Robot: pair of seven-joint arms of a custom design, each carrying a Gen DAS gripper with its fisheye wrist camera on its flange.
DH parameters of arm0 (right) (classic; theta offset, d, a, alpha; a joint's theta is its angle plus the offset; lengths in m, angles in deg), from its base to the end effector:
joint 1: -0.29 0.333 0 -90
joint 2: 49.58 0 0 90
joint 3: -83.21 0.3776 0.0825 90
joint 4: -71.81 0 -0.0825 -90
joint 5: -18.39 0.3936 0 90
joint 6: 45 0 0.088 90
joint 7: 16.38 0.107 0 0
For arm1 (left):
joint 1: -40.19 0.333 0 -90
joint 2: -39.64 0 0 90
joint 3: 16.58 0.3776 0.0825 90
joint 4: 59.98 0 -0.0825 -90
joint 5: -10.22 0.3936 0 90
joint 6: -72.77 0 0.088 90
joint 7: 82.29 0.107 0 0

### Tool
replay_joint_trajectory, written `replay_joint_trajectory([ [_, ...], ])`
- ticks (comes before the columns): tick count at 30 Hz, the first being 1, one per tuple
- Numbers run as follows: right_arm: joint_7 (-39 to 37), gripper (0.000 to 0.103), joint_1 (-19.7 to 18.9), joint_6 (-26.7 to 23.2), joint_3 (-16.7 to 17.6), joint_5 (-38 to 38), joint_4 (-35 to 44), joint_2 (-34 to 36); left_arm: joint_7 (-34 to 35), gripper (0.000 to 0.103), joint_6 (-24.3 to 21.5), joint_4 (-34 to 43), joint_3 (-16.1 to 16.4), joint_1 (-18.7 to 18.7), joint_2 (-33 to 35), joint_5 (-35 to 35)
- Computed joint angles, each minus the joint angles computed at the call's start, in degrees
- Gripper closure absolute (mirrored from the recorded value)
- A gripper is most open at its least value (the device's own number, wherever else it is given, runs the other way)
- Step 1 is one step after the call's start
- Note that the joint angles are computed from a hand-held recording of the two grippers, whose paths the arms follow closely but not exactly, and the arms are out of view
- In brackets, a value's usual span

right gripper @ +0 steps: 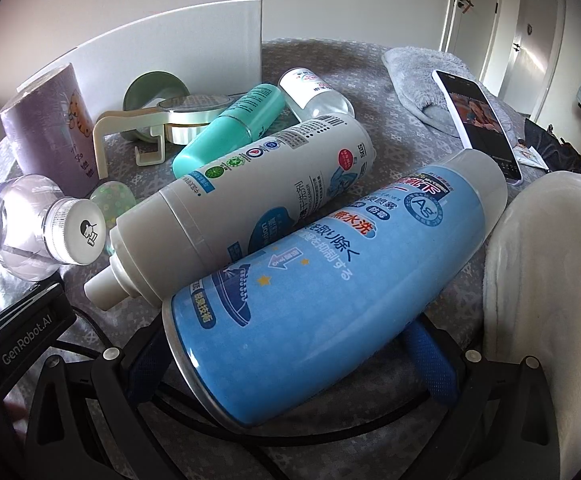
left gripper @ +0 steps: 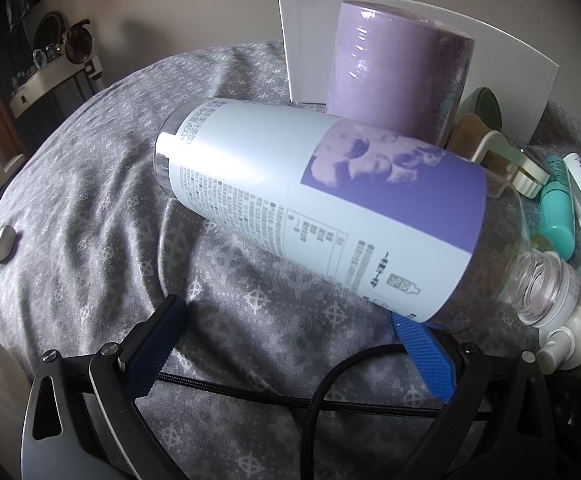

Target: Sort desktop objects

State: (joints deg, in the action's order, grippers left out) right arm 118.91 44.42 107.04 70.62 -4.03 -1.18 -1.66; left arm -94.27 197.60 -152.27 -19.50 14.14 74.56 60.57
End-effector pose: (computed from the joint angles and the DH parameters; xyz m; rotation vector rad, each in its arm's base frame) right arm 0.6787 0.5035 0.3538 -1.9790 1.6593 -0.6312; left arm 0.6633 -0.3267 0.3229 -2.2771 0.9956 -0.2644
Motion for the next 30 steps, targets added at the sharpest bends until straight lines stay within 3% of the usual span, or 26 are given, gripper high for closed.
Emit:
replay_joint_trajectory([
  [3, -0.1, 0.0, -0.1, -0.1, 0.0, 0.0, 0.3, 0.2, -0.1, 0.0, 0.7, -0.4, -0.1, 0.2, -0.3, -0.1],
  [6, -0.2, 0.0, -0.1, -0.2, -0.1, 0.1, 0.5, 0.3, 0.7, 0.0, 5.2, -3.8, -1.0, 2.1, -3.0, -1.4],
  [9, -0.1, 0.0, 0.0, 0.0, 0.0, 0.1, 0.1, 0.0, -5.9, 0.0, 13.9, -12.3, -0.5, 4.0, -10.0, -0.8],
  [11, 0.1, 0.0, 0.2, 0.0, -0.2, -0.1, -0.3, -0.2, -15.4, 0.0, 16.8, -17.8, 0.7, 3.5, -15.2, 3.4],
  [13, 0.6, 0.0, 0.6, 0.4, -0.4, -0.3, -1.3, -0.9, -18.8, 0.0, 19.4, -21.5, -0.2, 5.3, -19.1, 4.6],
  [16, 1.5, 0.0, 1.2, 0.5, -0.8, -0.9, -2.2, -1.5, -16.0, 0.0, 27.9, -24.6, -2.5, 10.4, -21.2, -0.1],
  [20, 2.4, 0.0, 1.4, 0.4, -1.0, -1.6, -2.2, -1.4, -7.6, 0.0, 41.5, -24.2, -5.1, 15.8, -17.3, -13.2],
  [21, 2.3, 0.0, 1.3, 0.3, -0.8, -1.6, -2.1, -1.4, -4.3, 0.0, 43.1, -23.1, -6.5, 17.1, -15.7, -16.7],
  [27, -0.1, 0.0, -0.2, -1.4, 1.4, -0.3, -1.3, -1.5, 9.2, 0.0, 38.4, -12.7, -9.3, 18.8, -7.5, -27.4],
  [30, -1.0, 0.0, -0.5, -1.6, 1.8, 0.2, -1.5, -1.7, 12.3, 0.003, 33.9, -8.4, -8.7, 18.1, -4.8, -31.4],
])
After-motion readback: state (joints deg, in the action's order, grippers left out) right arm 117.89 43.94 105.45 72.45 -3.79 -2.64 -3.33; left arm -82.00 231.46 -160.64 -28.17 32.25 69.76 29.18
